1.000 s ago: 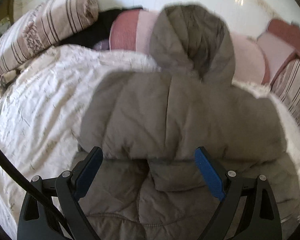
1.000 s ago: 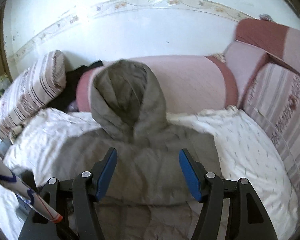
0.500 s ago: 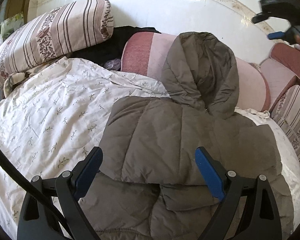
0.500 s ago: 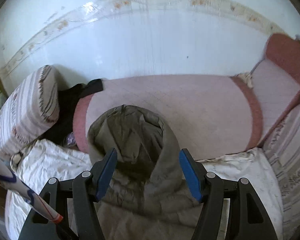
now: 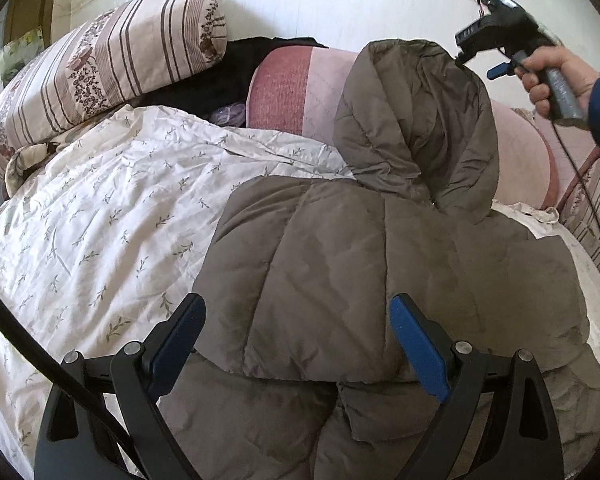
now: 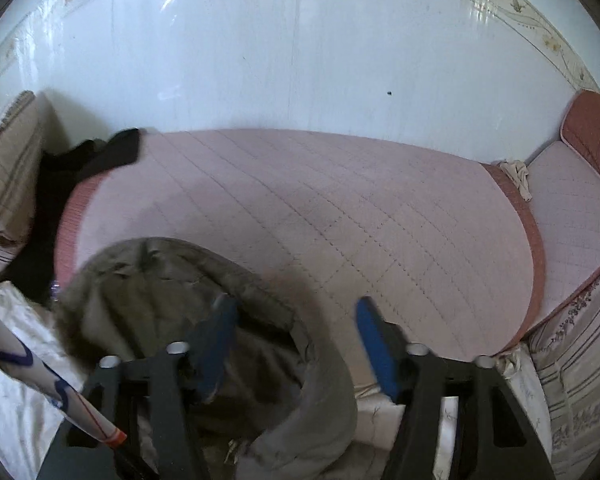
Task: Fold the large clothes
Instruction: 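Lift the hood with the right tool and fold it over the jacket body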
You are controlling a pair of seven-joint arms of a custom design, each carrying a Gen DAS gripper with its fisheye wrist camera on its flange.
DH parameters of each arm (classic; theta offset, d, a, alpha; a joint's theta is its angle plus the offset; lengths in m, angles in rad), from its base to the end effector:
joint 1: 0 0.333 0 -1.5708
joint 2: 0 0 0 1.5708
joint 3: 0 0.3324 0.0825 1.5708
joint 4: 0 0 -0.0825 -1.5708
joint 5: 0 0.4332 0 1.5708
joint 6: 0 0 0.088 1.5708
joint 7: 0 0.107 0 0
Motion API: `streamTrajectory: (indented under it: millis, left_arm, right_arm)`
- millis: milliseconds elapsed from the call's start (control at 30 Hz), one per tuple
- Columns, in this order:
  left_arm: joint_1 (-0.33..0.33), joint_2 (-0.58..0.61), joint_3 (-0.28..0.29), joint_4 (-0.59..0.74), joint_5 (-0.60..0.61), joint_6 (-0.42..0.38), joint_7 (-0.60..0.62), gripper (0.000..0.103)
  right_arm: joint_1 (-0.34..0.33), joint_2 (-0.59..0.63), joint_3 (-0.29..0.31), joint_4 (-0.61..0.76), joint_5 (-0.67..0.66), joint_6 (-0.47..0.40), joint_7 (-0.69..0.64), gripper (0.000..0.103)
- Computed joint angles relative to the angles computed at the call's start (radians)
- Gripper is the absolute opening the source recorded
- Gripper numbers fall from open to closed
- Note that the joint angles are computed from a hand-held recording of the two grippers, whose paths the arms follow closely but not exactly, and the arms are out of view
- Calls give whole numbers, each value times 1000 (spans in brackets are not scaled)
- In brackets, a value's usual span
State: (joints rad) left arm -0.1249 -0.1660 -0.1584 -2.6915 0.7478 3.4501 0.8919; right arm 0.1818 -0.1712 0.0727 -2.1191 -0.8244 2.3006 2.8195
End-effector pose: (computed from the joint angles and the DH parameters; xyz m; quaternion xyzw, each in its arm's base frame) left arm 0.4172 -0.2034 0.3535 -0.4909 0.7661 -0.3707 0.1865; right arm 0.5647 0.1328 0.5280 -0.4584 0.8029 -0.3516 0.1473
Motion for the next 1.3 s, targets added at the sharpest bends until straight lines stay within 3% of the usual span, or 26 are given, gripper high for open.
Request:
streamTrajectory:
  millis: [33,67,200,367,467,667,833,933,1033,1100,1267,1300]
  left_arm:
    - [0,3,-1,1,-1,-1,1,93]
    - [2,6,-6,2,-7,-3,5,93]
    - [22,6,-37,-4,-60,-1,50,93]
    - [-10,-4,10,-3,-11,4,3,93]
    - [-12,-24,24,-10,14,9,-22,93]
    - [-36,-56,109,-7,160,37,-168,93]
    - [-19,-71,143,6,272,74,-294,93]
    - [23,-77,98,-7,235,109,-276,93]
    - [31,-81,54,-20,196,112,-249,93]
    - [26,-82,20,-24,164,92,-218,93]
    - [39,-81,-52,-40,28,73,-84,93]
    - [30,-75,-43,-39,20,73,-83,93]
  right_arm:
    - [-4,8,-6,-6,7,13,7,15]
    - [-5,10,-12,-13,19,29,12,10]
    - [-9,-54,11,-84,-62,48,108,7]
    - [11,-209,55,-198,-87,65,156,6]
    - [42,-317,106,-268,-83,33,173,5]
    - [169,-525,217,-426,5,-30,238,5]
    - [320,-618,327,-564,101,-91,420,4]
    - [387,-608,343,-633,136,-70,554,0]
    - [414,-529,319,-682,149,-8,639,0]
    - [429,-544,278,-734,155,56,687,0]
    - [424,-627,271,-723,95,19,650,1]
    - [411,-633,269,-717,81,20,650,2]
